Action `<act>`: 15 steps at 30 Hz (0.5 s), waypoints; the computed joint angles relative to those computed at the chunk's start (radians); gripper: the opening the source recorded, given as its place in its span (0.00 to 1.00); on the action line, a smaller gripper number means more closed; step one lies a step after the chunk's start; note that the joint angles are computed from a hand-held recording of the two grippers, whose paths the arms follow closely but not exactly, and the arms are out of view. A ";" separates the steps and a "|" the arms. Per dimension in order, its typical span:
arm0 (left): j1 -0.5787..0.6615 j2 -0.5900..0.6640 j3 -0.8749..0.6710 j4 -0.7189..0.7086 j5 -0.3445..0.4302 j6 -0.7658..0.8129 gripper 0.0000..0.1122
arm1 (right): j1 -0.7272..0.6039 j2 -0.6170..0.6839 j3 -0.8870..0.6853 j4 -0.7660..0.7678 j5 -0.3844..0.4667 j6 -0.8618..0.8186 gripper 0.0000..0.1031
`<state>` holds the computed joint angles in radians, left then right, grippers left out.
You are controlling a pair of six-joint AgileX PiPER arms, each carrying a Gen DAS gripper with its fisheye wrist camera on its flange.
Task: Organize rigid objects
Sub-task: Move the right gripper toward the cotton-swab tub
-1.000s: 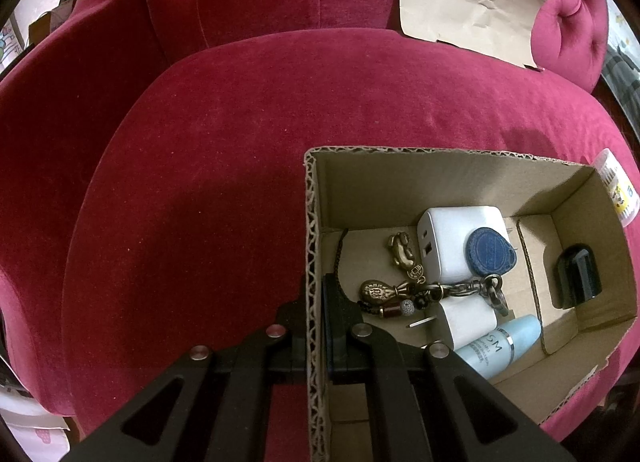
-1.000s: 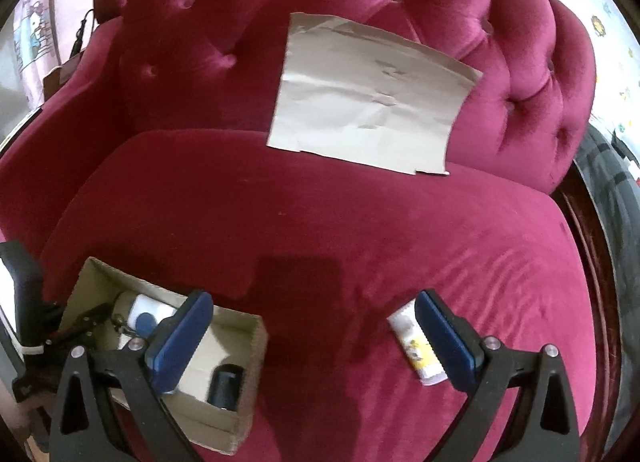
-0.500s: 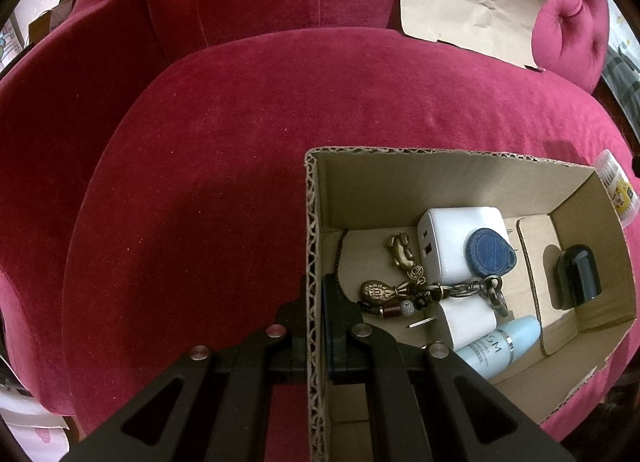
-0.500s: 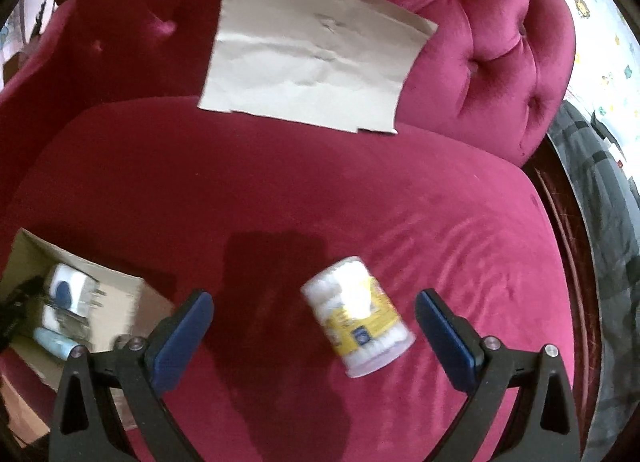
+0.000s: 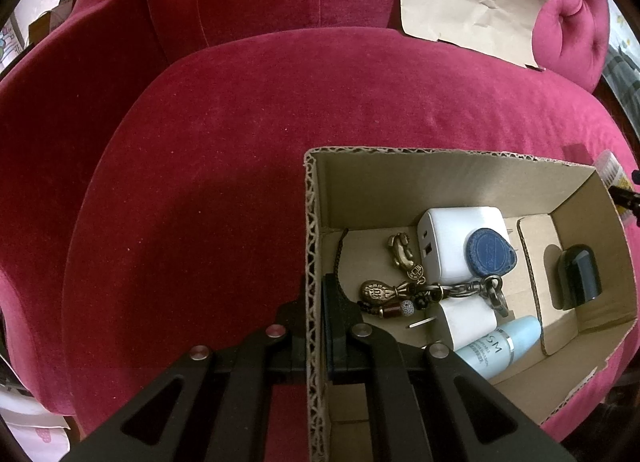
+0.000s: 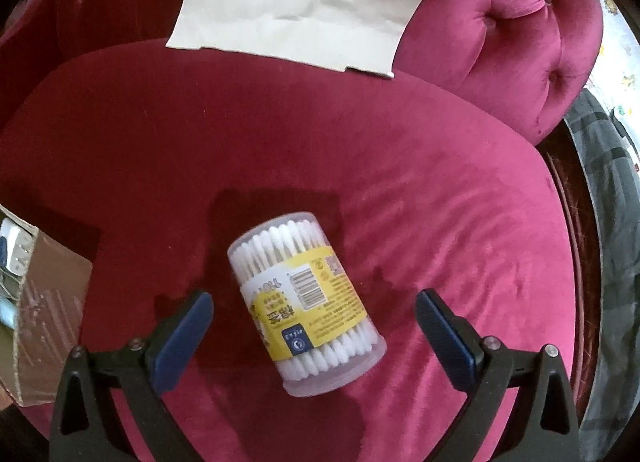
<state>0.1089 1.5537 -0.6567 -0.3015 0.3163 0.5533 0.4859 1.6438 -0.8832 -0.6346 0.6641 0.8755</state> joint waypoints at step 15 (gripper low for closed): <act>0.004 0.002 -0.001 0.004 0.001 -0.002 0.04 | -0.044 0.059 -0.025 0.025 -0.037 -0.032 0.99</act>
<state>0.1124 1.5557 -0.6577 -0.2978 0.3169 0.5512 0.4417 1.7029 -0.9081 -0.6097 0.6272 0.8440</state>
